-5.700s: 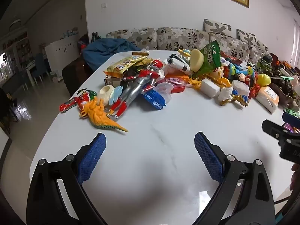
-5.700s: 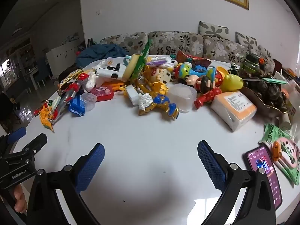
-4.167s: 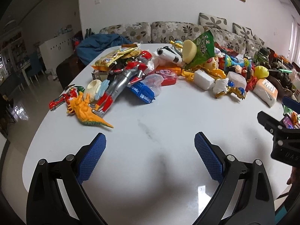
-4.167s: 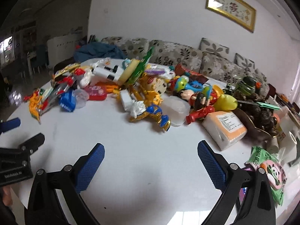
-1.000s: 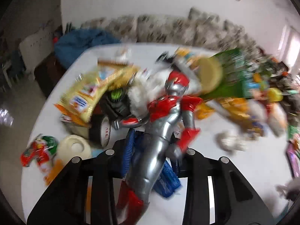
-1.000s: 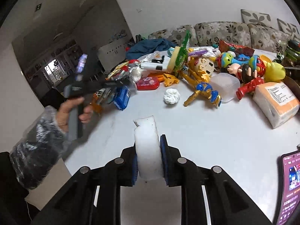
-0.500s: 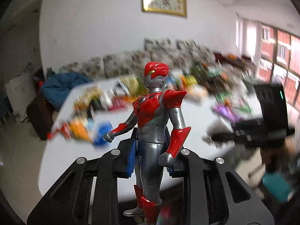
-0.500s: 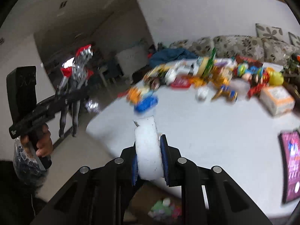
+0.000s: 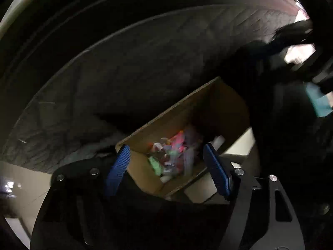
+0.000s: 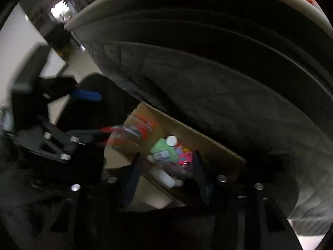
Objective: Collect trash
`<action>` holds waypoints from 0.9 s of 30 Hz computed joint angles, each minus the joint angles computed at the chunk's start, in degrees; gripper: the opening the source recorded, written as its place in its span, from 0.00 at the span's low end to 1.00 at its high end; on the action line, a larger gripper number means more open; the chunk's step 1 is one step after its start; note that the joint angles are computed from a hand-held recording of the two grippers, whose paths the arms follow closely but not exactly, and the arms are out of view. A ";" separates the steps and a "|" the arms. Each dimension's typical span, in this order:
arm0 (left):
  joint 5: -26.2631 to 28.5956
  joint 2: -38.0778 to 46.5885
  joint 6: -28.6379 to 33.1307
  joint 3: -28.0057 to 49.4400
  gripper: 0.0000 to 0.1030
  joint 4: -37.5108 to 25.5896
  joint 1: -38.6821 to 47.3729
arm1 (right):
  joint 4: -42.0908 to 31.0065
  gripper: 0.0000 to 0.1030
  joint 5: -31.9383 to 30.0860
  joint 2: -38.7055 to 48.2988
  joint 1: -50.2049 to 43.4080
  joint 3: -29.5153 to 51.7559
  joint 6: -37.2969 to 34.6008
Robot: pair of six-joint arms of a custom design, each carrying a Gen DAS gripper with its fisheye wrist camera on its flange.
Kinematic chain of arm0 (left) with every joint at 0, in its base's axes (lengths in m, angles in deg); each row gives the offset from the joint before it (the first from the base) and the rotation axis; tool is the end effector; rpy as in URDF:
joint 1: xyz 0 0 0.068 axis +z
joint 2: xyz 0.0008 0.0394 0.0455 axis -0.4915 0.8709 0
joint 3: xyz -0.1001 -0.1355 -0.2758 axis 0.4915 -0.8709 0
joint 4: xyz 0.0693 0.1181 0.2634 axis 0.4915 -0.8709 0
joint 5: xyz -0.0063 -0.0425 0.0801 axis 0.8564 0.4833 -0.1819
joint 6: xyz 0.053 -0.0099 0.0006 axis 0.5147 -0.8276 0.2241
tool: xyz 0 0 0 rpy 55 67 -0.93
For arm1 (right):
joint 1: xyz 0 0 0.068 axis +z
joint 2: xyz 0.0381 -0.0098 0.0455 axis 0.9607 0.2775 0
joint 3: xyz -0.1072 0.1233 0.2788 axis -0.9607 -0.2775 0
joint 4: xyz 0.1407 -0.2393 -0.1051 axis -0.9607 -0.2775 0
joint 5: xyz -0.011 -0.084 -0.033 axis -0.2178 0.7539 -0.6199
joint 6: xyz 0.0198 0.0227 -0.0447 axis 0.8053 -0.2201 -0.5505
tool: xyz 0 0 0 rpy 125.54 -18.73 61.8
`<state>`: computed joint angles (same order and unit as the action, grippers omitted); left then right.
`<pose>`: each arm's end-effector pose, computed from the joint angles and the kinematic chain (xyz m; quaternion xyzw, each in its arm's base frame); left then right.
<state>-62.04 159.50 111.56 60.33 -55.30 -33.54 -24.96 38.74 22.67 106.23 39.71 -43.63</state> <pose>0.3353 -0.0332 0.1622 0.4734 0.8618 -0.0647 0.1702 0.2799 0.1821 0.3119 -0.0607 0.9616 0.1784 0.1995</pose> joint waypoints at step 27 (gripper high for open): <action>11.06 5.02 -28.94 35.70 0.88 1.13 2.60 | 7.53 0.41 12.49 1.65 -6.73 12.81 -3.05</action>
